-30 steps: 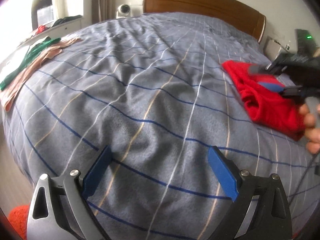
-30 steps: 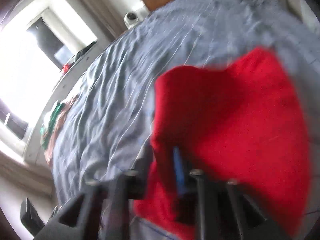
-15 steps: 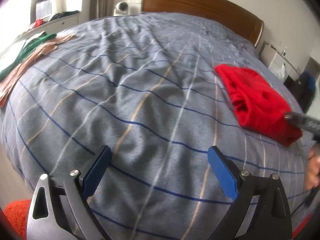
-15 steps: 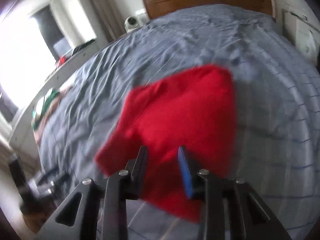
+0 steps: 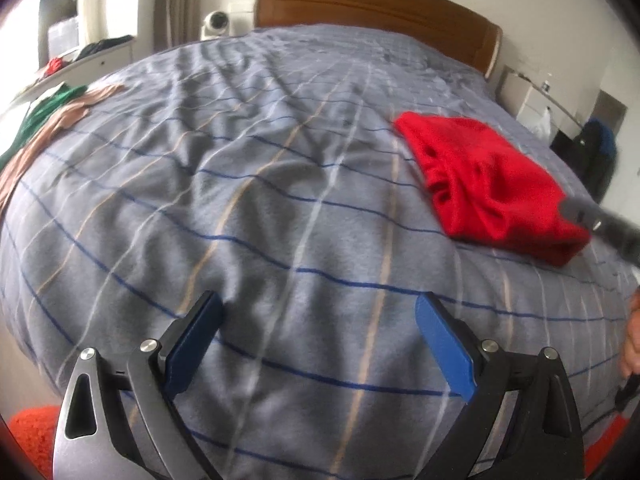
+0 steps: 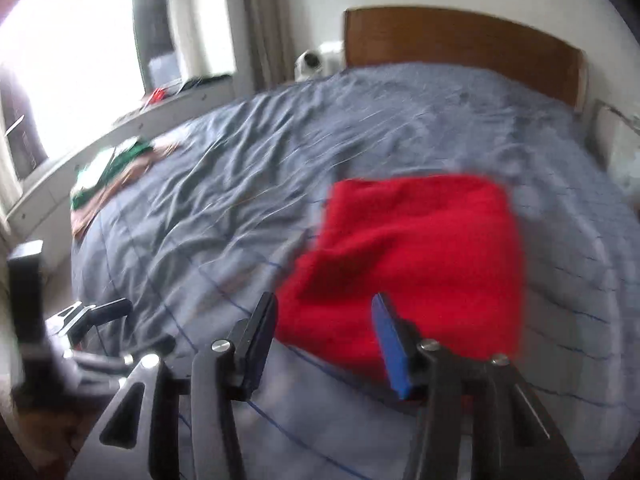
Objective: Fold small clothes
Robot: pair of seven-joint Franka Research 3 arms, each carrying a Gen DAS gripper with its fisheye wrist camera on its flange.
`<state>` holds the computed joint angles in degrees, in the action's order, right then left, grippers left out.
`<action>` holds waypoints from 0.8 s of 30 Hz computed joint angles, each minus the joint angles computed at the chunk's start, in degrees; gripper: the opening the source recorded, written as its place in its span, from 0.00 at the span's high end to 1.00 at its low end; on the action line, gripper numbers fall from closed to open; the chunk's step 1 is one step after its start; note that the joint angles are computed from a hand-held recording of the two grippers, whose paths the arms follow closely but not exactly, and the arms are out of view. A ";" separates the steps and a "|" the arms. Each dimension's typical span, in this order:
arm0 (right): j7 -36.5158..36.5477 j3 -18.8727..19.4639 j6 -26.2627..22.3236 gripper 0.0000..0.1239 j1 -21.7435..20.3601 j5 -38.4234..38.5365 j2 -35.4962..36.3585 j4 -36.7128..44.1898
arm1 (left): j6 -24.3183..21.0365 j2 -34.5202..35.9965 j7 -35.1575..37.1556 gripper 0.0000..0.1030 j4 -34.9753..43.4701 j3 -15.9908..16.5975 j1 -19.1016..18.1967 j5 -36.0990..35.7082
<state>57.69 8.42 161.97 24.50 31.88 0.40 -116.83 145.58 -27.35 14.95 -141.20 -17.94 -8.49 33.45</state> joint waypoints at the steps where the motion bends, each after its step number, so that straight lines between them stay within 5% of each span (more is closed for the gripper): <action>1: 2.86 -0.74 -0.65 0.60 -0.64 -2.56 0.28 -0.48 | 0.91 0.63 0.61 0.05 0.53 0.23 -0.40 -0.24; 4: 7.75 -0.89 -12.12 0.60 -3.53 -6.78 4.66 4.17 | 8.19 2.38 6.62 0.05 1.39 4.63 -3.77 -5.93; 6: 1.37 -1.11 -11.86 0.58 -3.88 1.50 3.22 3.27 | 15.04 3.68 11.37 0.04 1.78 8.02 -5.80 -11.28; 8: -5.54 -1.18 -14.45 0.42 -5.22 11.58 2.53 4.57 | 19.62 7.96 22.10 0.01 4.98 16.16 -13.19 -22.56; 10: -6.55 -1.96 -15.52 0.32 -6.27 17.22 3.75 7.53 | 18.25 13.50 36.36 0.01 11.01 24.77 -21.74 -37.73; 12: -1.76 -2.66 -17.33 0.32 -7.07 16.25 7.82 13.08 | 13.32 19.96 44.49 0.01 18.68 28.00 -23.19 -44.74; 16: 9.27 -3.34 -25.26 0.32 -9.90 12.09 19.31 27.74 | 4.62 29.42 45.52 0.02 30.08 27.01 -18.87 -46.35; 21: 17.98 1.29 -33.97 0.32 -14.37 17.36 33.15 43.69 | -1.62 35.47 50.62 0.06 38.82 22.82 -14.79 -52.20; 22: 19.51 1.74 -35.18 0.35 -13.83 14.64 35.20 46.24 | -3.49 36.43 51.42 0.17 40.41 21.95 -14.41 -50.70; 23: 19.54 0.18 -33.99 0.41 -11.40 10.67 35.36 46.78 | -5.19 37.23 51.92 0.55 41.76 21.15 -14.24 -48.46; 24: 18.91 -0.48 -32.25 0.54 -9.82 6.89 34.72 46.20 | -5.47 37.35 51.90 0.67 42.05 20.39 -14.19 -46.42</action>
